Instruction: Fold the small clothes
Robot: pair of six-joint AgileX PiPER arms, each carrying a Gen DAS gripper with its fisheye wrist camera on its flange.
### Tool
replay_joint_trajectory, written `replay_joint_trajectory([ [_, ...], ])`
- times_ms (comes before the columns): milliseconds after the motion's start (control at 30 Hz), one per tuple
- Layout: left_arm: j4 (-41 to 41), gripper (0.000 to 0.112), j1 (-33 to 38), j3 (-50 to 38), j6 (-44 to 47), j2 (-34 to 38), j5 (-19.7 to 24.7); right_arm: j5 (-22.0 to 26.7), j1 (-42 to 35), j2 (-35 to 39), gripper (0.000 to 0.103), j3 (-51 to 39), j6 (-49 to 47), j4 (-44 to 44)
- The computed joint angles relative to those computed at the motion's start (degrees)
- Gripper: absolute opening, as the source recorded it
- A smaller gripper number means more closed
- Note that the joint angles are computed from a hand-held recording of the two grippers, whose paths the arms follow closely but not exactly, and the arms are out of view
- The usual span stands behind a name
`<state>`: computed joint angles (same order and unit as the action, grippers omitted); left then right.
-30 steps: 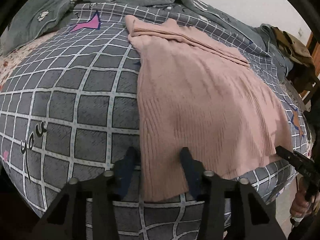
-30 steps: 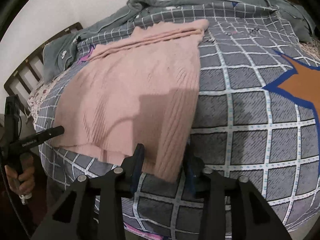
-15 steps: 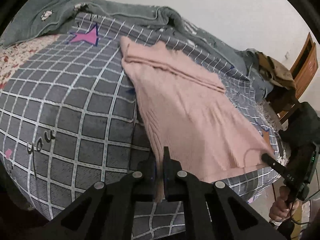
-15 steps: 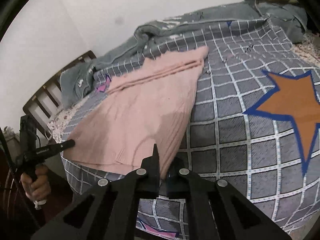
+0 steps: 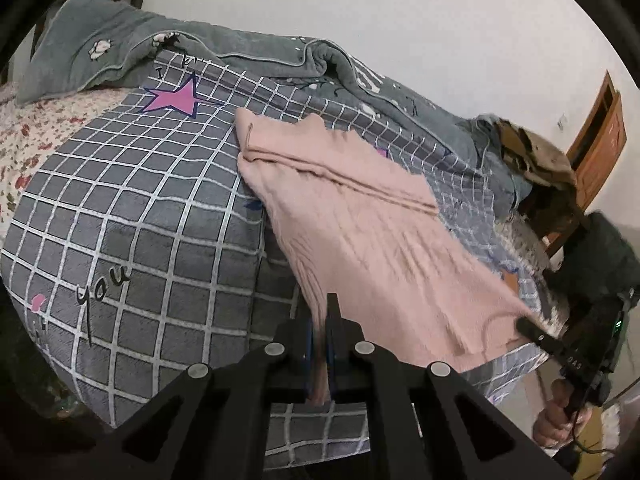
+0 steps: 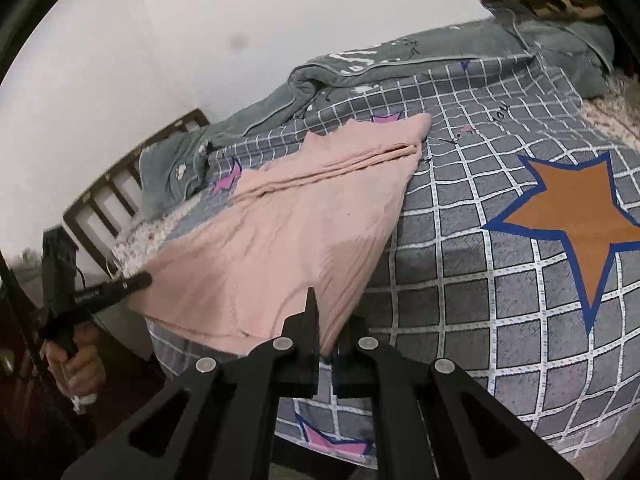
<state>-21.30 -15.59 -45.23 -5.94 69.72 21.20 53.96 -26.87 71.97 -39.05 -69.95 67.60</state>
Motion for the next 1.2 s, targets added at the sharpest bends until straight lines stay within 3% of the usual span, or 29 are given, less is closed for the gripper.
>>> replay_joint_trajectory([
  [100,-8.00,0.006,3.41,-3.55,6.30,1.63,2.99,1.22,0.43,3.14,0.004,-5.19,6.84,-0.86],
  [433,-2.08,0.007,6.62,-22.42,-1.63,11.43,9.30,5.56,4.43,14.43,0.004,-27.70,23.80,-0.14],
  [967,6.12,0.007,8.62,-62.68,-7.13,41.45,21.26,3.10,13.39,42.89,0.004,-67.61,43.79,-8.12],
  [1100,5.20,0.007,9.97,-73.23,-7.33,49.47,25.51,4.22,15.24,50.74,0.005,-79.21,49.25,-12.61],
  [1200,4.85,0.007,11.06,-86.68,-8.34,58.55,31.50,8.13,16.69,59.93,0.005,-94.40,55.86,-18.10],
])
